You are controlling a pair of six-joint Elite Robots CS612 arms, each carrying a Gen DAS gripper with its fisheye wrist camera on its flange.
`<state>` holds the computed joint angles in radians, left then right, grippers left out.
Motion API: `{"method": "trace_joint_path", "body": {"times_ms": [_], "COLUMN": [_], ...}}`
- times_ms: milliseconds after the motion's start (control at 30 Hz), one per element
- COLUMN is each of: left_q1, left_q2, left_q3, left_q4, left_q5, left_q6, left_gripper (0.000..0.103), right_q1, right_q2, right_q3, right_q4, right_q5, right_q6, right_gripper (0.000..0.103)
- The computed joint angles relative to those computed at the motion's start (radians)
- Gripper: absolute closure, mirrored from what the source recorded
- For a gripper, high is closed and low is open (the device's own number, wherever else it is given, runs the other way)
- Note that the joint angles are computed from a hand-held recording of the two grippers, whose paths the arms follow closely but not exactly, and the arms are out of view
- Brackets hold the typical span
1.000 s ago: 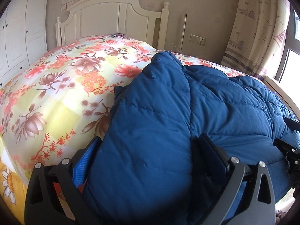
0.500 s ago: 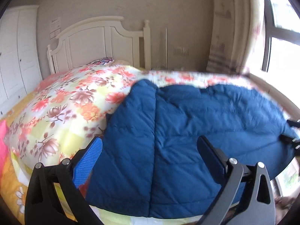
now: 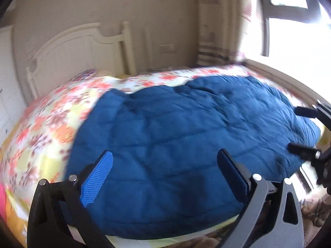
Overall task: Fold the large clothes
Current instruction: 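Grasp the folded jacket edge with the right tool and lift it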
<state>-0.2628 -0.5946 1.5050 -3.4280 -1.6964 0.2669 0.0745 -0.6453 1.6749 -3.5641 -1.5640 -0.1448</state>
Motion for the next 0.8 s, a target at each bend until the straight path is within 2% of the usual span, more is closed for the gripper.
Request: {"method": "trace_joint_path", "body": {"times_ms": [67, 100, 167, 300, 433, 500, 533, 567, 600, 633, 667, 733, 800], "left_q1": [-0.021, -0.021, -0.003, 0.017, 0.053, 0.065, 0.072, 0.079, 0.089, 0.100, 0.101, 0.089, 0.085], "left_q2": [0.017, 0.029, 0.032, 0.018, 0.014, 0.020, 0.025, 0.034, 0.045, 0.050, 0.049, 0.033, 0.023], "left_q3": [-0.011, -0.019, -0.032, -0.021, -0.015, -0.037, -0.056, -0.077, -0.097, -0.102, -0.102, -0.086, -0.077], "left_q4": [0.046, 0.040, 0.068, 0.067, -0.029, 0.004, 0.042, 0.101, 0.148, 0.153, 0.151, 0.154, 0.135], "left_q5": [0.054, 0.053, -0.014, -0.037, -0.020, 0.026, 0.044, 0.066, 0.045, 0.002, 0.000, 0.053, 0.060], "left_q6": [0.043, 0.037, 0.017, 0.012, -0.094, -0.156, -0.179, -0.205, -0.220, -0.238, -0.238, -0.217, -0.215], "left_gripper": [0.002, 0.002, 0.002, 0.002, 0.002, 0.002, 0.002, 0.002, 0.002, 0.002, 0.002, 0.002, 0.003], "right_q1": [0.018, 0.026, 0.016, -0.004, -0.035, -0.060, -0.078, -0.097, -0.115, -0.121, -0.118, -0.113, -0.124], "right_q2": [0.021, 0.034, 0.038, 0.003, -0.015, -0.019, -0.017, -0.015, -0.009, -0.006, -0.012, -0.029, -0.034], "right_q3": [-0.028, -0.037, -0.029, 0.006, 0.054, 0.069, 0.079, 0.092, 0.101, 0.110, 0.116, 0.134, 0.150], "right_q4": [0.065, 0.055, 0.035, 0.065, -0.030, -0.009, -0.005, -0.018, -0.042, -0.061, -0.059, -0.059, -0.114], "right_q5": [-0.004, -0.032, 0.004, 0.023, -0.027, -0.062, -0.036, 0.020, 0.072, 0.093, 0.084, 0.060, 0.073], "right_q6": [-0.065, -0.085, -0.090, -0.089, -0.010, 0.067, 0.113, 0.154, 0.198, 0.220, 0.212, 0.202, 0.224], "right_gripper": [0.010, 0.010, 0.010, 0.011, 0.011, 0.011, 0.010, 0.010, 0.010, 0.010, 0.010, 0.011, 0.011]}}
